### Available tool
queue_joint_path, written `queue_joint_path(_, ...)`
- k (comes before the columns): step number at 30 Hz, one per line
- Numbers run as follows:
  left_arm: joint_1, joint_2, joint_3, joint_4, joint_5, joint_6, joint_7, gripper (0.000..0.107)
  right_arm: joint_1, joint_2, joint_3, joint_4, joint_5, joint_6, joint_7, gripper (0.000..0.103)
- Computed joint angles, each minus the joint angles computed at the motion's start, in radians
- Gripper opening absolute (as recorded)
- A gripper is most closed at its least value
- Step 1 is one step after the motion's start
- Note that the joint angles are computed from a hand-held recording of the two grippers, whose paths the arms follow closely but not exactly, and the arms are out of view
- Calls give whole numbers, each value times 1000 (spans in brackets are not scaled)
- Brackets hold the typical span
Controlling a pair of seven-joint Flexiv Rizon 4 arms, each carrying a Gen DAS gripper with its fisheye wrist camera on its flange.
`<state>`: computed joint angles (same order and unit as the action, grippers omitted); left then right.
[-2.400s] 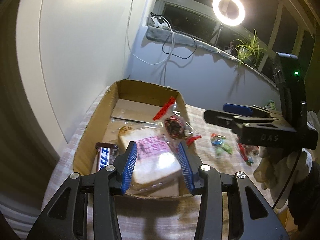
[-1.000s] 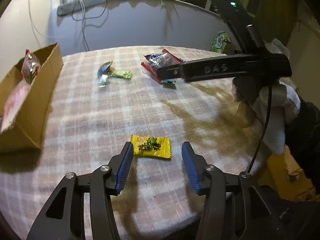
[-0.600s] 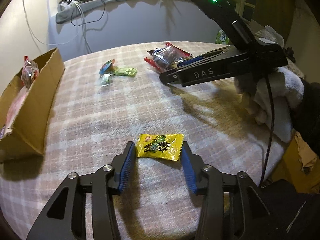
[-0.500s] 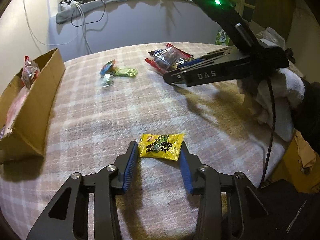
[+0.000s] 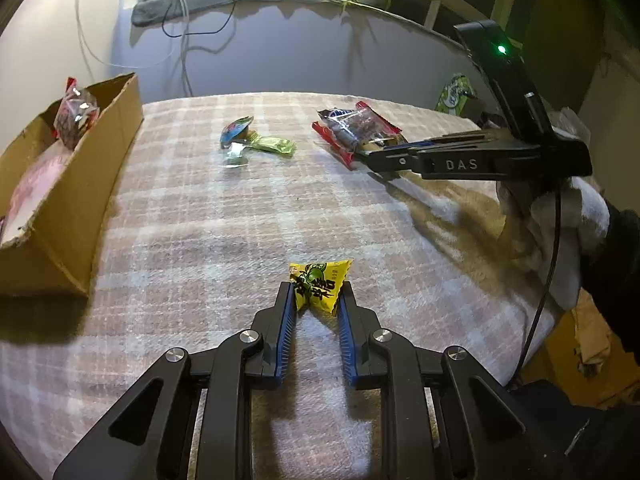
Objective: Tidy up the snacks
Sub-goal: 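Grasp the yellow candy with the left tool while the right tool grasps the green packet, then carry both candies into the cardboard box and open both tools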
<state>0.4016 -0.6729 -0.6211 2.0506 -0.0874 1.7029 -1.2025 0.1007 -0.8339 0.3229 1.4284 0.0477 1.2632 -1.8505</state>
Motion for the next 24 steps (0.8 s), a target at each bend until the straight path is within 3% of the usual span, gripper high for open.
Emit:
queue_joint_path(15, 135, 15, -104, 49, 50, 48, -63, 19, -54, 79, 68, 91, 65, 65, -47, 24)
queue_joint_path(24, 214, 43, -125, 52, 102, 84, -124, 19, -46, 109, 122, 71, 83, 76, -85, 24)
